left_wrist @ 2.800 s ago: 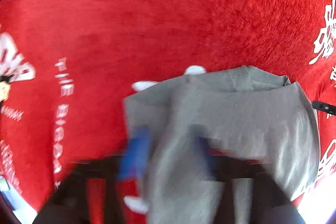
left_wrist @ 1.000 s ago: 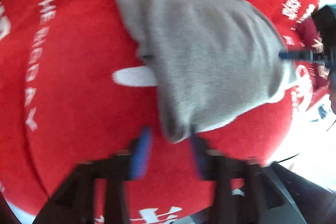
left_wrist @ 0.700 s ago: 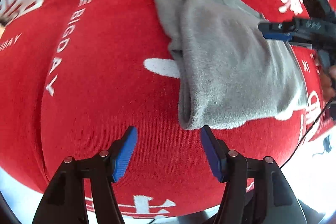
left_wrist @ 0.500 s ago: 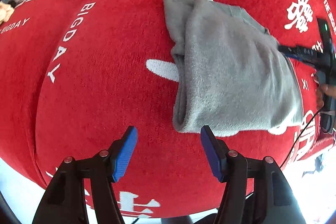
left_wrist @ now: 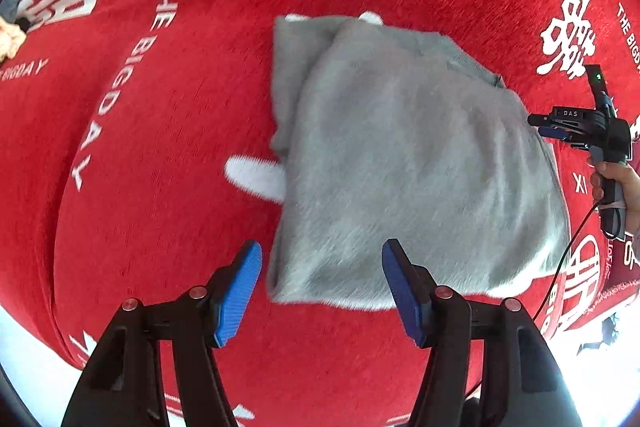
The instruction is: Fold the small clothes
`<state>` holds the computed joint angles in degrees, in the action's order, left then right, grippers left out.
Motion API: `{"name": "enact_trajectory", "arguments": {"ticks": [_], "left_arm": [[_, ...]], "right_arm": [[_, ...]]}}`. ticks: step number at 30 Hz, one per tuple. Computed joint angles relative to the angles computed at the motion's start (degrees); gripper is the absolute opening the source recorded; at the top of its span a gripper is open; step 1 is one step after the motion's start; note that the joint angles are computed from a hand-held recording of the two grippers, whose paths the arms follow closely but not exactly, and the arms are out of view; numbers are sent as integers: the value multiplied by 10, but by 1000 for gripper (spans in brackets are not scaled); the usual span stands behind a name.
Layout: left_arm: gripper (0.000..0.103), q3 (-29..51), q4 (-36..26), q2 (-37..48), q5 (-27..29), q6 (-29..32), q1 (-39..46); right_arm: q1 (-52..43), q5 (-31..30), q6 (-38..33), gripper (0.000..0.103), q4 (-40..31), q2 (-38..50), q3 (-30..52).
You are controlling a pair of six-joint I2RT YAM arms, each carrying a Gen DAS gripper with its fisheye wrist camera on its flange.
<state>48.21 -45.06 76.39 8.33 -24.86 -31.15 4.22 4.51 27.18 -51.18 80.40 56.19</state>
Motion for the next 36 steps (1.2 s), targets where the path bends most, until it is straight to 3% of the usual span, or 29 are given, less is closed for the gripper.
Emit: {"name": "enact_trajectory", "arguments": {"ticks": [5, 8, 9, 10, 14, 16, 19, 22, 26, 28, 31, 33, 36], "left_arm": [[63, 25, 18, 43, -2, -12, -8], [63, 27, 14, 46, -19, -24, -19], [63, 24, 10, 41, -25, -28, -22], [63, 20, 7, 35, -29, -30, -24], [63, -7, -7, 13, -39, -47, -23], [63, -25, -5, 4, -36, -58, -18], [63, -48, 1, -13, -34, -68, -18], [63, -66, 4, -34, -39, -73, -25], [63, -94, 5, -75, -40, -75, -23], [63, -113, 3, -99, -39, -77, -10], [63, -135, -3, -129, -27, -74, 28], [63, -148, -12, -148, -16, -62, 66], [63, -160, -29, -167, -11, -34, 117]], "right_arm": [[-25, -43, -53, 48, 3, 52, 30], [-37, -78, -40, 47, 16, 83, 35], [-40, -86, -38, 20, 20, 75, 34], [-39, -91, -39, 8, 22, 66, 34], [-27, -32, -77, 7, 2, 38, 35], [-43, -35, -75, 7, -9, 54, 32], [-34, -35, -58, 9, 3, 49, 22], [1, -6, -34, 17, -36, 43, 43], [77, -7, 22, 39, -77, 7, 74], [131, -58, 71, 45, -69, -30, 70], [221, -183, 176, 46, 18, -69, 17], [301, -268, 310, 47, 168, -91, -72], [413, -281, 489, 47, 390, -32, -143]]}}
